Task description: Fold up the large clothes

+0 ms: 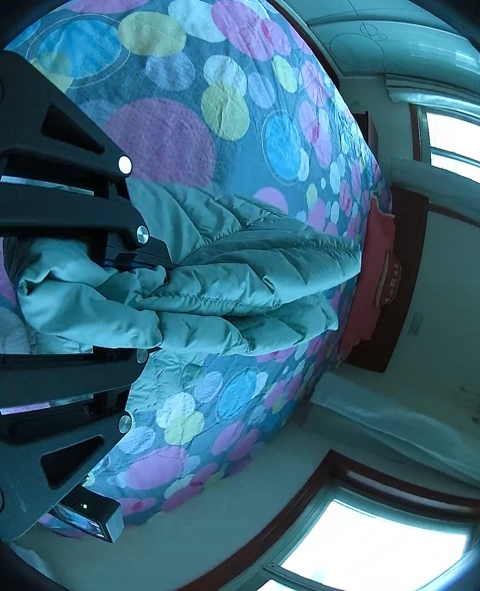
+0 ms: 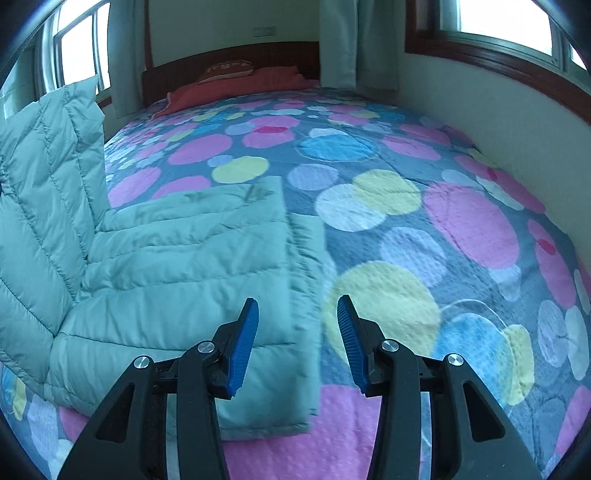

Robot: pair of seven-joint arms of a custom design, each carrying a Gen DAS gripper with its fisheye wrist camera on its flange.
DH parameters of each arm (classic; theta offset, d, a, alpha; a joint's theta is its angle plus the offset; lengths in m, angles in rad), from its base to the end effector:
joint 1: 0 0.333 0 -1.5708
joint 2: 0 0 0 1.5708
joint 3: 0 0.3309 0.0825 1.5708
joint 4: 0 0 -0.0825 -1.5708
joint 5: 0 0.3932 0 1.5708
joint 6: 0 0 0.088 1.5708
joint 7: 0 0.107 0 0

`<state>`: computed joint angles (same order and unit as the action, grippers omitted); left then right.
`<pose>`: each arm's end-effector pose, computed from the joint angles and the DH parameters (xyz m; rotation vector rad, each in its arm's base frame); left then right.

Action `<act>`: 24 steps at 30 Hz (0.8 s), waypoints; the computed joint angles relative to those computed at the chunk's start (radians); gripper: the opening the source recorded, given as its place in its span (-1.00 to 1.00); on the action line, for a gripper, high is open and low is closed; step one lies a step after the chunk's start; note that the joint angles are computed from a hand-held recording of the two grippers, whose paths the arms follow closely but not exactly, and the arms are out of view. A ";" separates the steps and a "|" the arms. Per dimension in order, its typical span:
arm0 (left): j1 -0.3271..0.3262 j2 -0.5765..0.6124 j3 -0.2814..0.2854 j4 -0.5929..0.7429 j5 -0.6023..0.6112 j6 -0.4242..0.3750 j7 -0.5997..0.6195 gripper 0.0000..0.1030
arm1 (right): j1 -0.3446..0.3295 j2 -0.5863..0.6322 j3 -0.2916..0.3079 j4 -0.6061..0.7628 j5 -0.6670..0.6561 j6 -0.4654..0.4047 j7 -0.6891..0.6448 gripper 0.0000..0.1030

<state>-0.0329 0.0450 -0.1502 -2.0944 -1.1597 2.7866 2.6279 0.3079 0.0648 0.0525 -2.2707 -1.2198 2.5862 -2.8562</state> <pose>0.5909 -0.0662 0.4624 -1.6029 2.0645 -1.2090 0.5068 0.2093 0.3548 -1.3196 2.2128 -0.8550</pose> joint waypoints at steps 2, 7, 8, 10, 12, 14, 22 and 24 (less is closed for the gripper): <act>-0.026 0.009 -0.019 -0.016 0.054 0.030 -0.032 -0.65 | -0.014 -0.023 -0.010 -0.045 0.010 0.009 0.017 -0.13; -0.078 0.046 -0.053 -0.052 0.195 0.100 -0.126 -0.65 | -0.046 -0.058 -0.013 -0.127 0.047 0.014 0.032 -0.13; -0.085 0.055 -0.057 -0.057 0.224 0.110 -0.152 -0.65 | -0.052 -0.061 -0.013 -0.138 0.054 0.013 0.031 -0.13; -0.096 0.072 -0.068 -0.068 0.265 0.135 -0.191 -0.65 | -0.060 -0.066 -0.011 -0.156 0.064 0.009 0.032 -0.13; -0.104 0.087 -0.081 -0.080 0.294 0.173 -0.208 -0.64 | -0.066 -0.064 -0.010 -0.167 0.073 0.015 0.031 -0.13; -0.111 0.100 -0.096 -0.091 0.320 0.213 -0.222 -0.63 | -0.074 -0.060 -0.013 -0.176 0.077 0.035 0.037 -0.13; -0.080 0.134 -0.171 -0.106 0.330 0.282 -0.177 -0.50 | -0.080 -0.050 -0.016 -0.179 0.071 0.055 0.049 -0.12; -0.078 0.132 -0.174 -0.107 0.338 0.275 -0.180 -0.46 | -0.080 -0.050 -0.016 -0.179 0.071 0.053 0.049 -0.12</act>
